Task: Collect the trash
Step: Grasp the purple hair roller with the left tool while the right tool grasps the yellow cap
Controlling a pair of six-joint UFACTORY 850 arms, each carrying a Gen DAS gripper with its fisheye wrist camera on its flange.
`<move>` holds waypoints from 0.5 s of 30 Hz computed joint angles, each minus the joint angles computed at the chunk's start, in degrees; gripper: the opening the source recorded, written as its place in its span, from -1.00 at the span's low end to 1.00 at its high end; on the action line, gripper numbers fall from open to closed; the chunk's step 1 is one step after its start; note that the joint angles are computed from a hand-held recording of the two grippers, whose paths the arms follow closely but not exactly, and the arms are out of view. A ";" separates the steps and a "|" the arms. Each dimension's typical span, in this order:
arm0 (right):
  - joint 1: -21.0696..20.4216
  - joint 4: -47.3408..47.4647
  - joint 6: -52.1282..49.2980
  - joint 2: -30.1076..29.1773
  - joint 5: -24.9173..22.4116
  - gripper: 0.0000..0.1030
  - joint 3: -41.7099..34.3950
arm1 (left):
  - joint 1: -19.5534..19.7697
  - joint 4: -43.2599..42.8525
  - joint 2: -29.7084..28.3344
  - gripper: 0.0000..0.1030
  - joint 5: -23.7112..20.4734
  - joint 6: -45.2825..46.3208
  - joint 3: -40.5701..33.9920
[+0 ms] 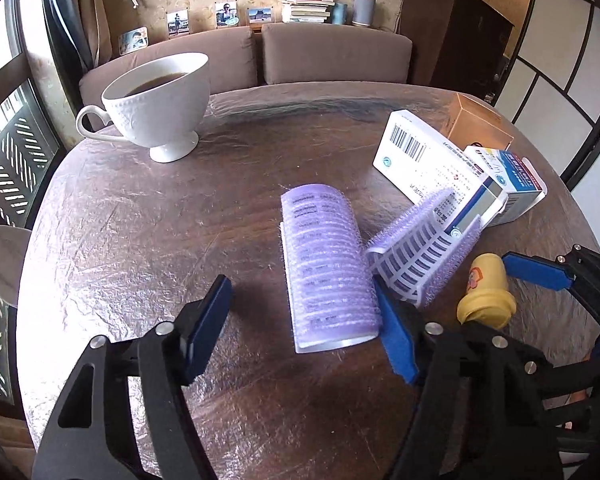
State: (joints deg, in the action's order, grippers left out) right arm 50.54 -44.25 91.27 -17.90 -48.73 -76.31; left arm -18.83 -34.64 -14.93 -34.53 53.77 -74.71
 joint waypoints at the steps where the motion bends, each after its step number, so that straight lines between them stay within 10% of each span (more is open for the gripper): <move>1: -0.24 0.14 -0.24 -0.15 0.38 0.19 -0.18 | 0.05 0.07 -0.33 0.26 -0.13 -0.04 -0.41; 8: -0.99 0.76 -1.97 -1.45 1.66 -0.05 -1.69 | 0.49 -1.25 -1.69 -0.21 -0.90 1.26 -2.02; 15: -0.85 -0.15 1.02 -0.27 2.67 -0.05 -0.58 | 1.04 -2.22 -1.17 -0.22 -0.64 1.28 -1.22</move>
